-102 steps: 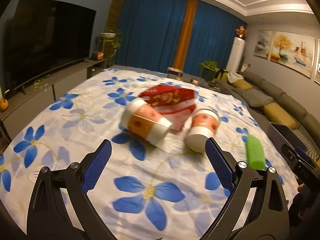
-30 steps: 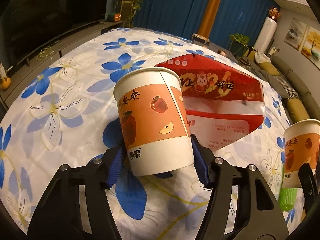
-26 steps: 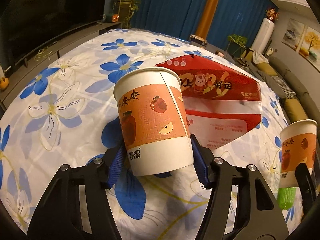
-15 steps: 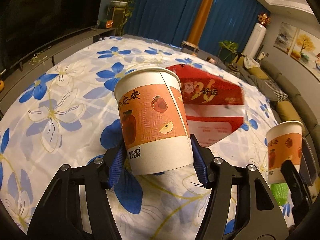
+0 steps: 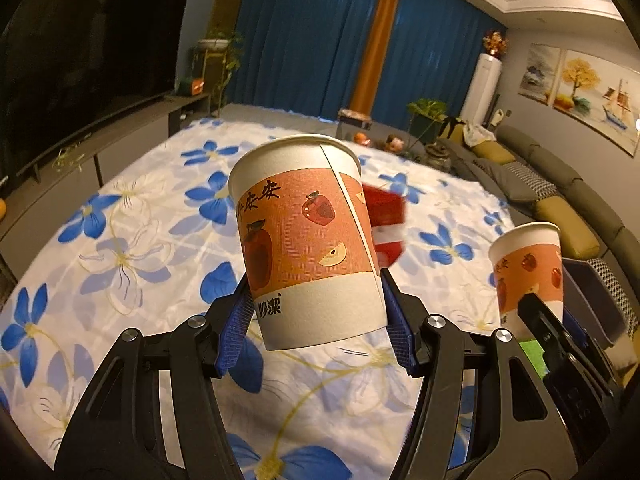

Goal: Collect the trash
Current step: 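Carry both paper cups over the grey bin and open both tools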

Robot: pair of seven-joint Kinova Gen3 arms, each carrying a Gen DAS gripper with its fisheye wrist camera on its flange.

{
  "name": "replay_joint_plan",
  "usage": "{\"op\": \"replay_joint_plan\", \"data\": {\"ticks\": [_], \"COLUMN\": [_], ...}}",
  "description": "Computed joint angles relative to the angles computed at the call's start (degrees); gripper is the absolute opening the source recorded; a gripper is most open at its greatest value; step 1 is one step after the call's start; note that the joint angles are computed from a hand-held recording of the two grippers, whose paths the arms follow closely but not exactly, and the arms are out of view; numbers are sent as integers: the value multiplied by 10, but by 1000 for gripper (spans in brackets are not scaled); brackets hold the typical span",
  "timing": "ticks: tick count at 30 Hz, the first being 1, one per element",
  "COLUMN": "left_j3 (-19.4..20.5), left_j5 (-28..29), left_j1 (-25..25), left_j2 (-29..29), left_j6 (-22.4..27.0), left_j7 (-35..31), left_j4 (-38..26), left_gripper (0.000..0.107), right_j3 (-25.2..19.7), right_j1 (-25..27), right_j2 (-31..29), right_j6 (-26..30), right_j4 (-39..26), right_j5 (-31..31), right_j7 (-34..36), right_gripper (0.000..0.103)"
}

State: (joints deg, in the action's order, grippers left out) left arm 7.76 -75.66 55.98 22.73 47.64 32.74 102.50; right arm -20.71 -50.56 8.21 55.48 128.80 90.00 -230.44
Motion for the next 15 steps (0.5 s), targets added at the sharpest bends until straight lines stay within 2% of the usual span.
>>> {"op": "replay_joint_plan", "data": {"ticks": [9,15], "left_j3": [24,33], "left_j5": [-29,-43], "left_j1": [38,59], "left_j2": [-13,-4], "left_j6": [52,64], "left_j7": [-10,-27], "left_j4": [-18,-43], "left_gripper": [59,59], "right_j3": [-25,-44], "right_j1": [-20,-25], "right_j2": [-59,-102], "right_j6": [48,72], "right_j4": [31,56], "right_j5": [-34,-67], "right_j7": [3,8], "right_gripper": [55,55]}}
